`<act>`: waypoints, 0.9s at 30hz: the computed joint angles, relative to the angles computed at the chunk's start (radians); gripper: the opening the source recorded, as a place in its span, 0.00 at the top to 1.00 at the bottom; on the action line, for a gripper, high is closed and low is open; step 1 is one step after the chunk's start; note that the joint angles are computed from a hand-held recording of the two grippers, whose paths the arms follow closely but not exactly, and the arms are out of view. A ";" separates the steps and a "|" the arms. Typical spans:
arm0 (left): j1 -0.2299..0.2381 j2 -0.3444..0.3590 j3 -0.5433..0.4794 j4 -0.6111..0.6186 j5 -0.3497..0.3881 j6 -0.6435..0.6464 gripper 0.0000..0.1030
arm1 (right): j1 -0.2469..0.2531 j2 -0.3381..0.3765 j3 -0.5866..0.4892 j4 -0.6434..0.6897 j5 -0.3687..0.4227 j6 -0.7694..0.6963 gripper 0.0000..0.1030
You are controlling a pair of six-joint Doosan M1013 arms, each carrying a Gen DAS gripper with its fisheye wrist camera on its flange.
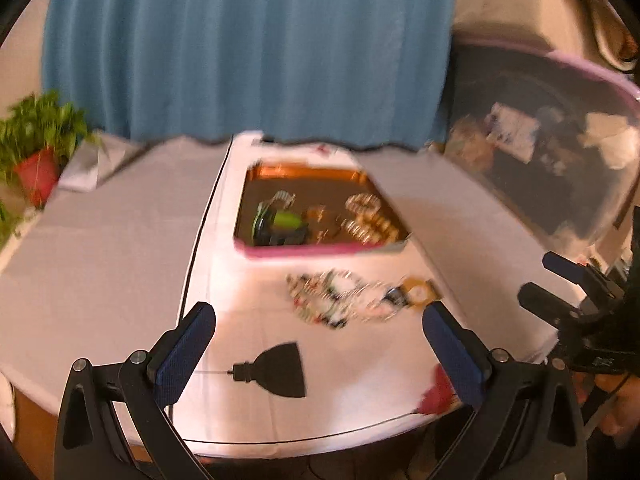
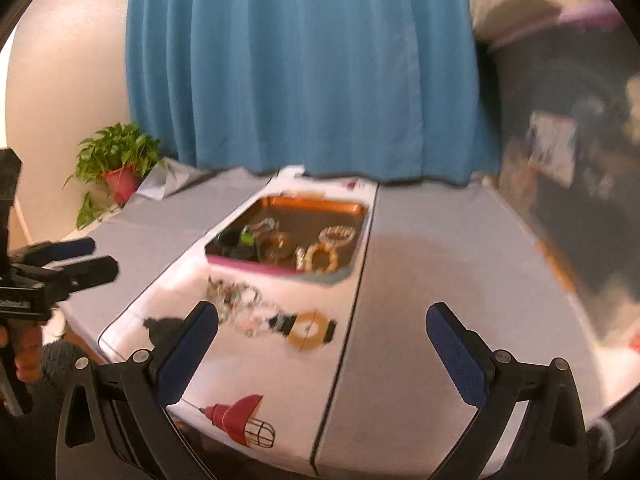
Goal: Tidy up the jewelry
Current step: 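Withdraw both tools from the tray back toward the jewelry pile, then grasp the black-and-white bead bracelet with the left tool while the right tool grasps the clear bead bracelet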
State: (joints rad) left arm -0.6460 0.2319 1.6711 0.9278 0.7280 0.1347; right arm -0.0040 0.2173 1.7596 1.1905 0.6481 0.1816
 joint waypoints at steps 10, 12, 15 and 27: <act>0.104 0.070 0.019 -0.143 -0.175 0.069 0.35 | 0.030 0.126 -0.084 -0.059 0.095 0.120 0.43; 0.128 0.081 0.018 -0.239 -0.218 0.127 0.50 | 0.045 0.152 -0.116 -0.128 0.118 0.177 0.58; 0.136 0.083 0.017 -0.231 -0.242 0.145 0.65 | 0.070 0.172 -0.143 -0.170 0.128 0.182 0.71; 0.176 0.106 -0.004 -0.263 -0.327 0.194 0.95 | 0.150 0.188 -0.157 -0.397 -0.006 0.230 0.82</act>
